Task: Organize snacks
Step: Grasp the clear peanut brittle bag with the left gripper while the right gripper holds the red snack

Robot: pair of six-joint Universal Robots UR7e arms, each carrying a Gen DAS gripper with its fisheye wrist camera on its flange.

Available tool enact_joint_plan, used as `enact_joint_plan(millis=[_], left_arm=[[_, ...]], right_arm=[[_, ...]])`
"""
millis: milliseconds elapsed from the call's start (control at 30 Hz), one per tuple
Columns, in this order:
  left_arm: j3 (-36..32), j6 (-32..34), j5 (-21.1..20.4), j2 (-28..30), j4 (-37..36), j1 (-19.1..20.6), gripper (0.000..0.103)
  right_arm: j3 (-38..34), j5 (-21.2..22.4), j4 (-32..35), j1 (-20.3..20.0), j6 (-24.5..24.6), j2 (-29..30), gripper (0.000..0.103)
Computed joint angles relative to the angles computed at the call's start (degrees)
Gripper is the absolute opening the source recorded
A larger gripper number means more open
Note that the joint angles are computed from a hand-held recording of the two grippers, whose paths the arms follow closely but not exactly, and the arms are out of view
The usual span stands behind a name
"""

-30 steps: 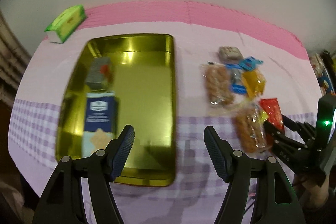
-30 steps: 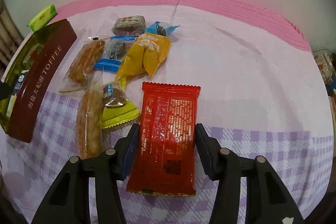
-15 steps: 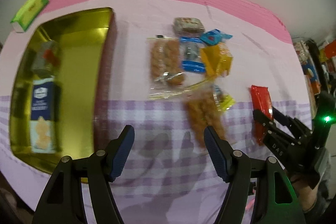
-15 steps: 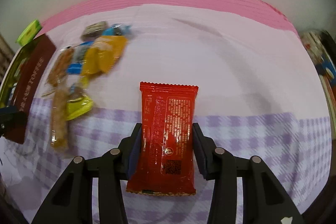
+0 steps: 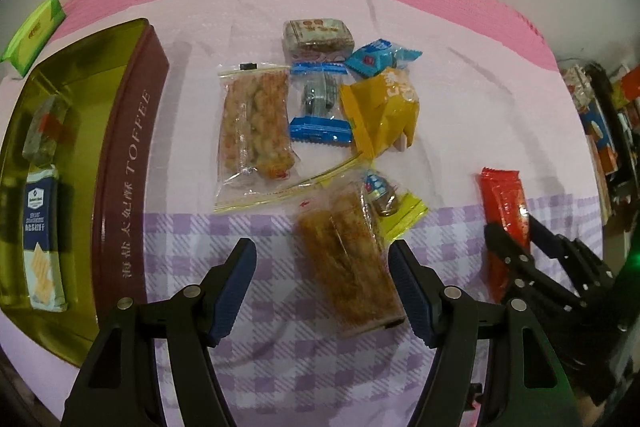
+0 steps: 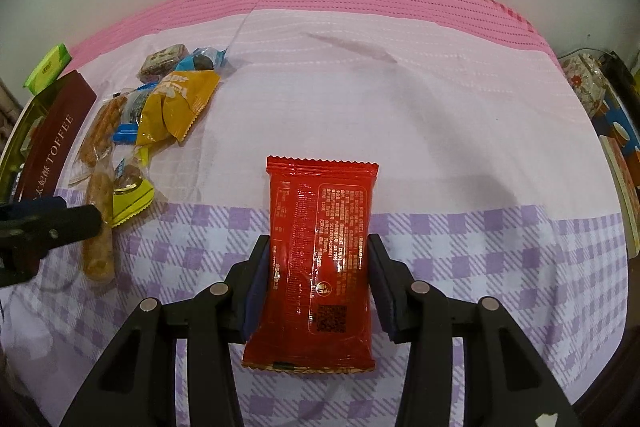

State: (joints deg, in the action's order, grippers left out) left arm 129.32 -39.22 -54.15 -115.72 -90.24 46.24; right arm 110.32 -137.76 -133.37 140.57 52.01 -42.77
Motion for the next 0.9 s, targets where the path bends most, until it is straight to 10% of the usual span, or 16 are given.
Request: enact_joint_plan(millis=[900], left_arm=[[0.26, 1.7, 5.2, -1.27, 7.28, 1.47, 0.058]], right_arm=[[0.1, 0.23, 0.23, -0.18, 0.36, -0.35, 0.045]])
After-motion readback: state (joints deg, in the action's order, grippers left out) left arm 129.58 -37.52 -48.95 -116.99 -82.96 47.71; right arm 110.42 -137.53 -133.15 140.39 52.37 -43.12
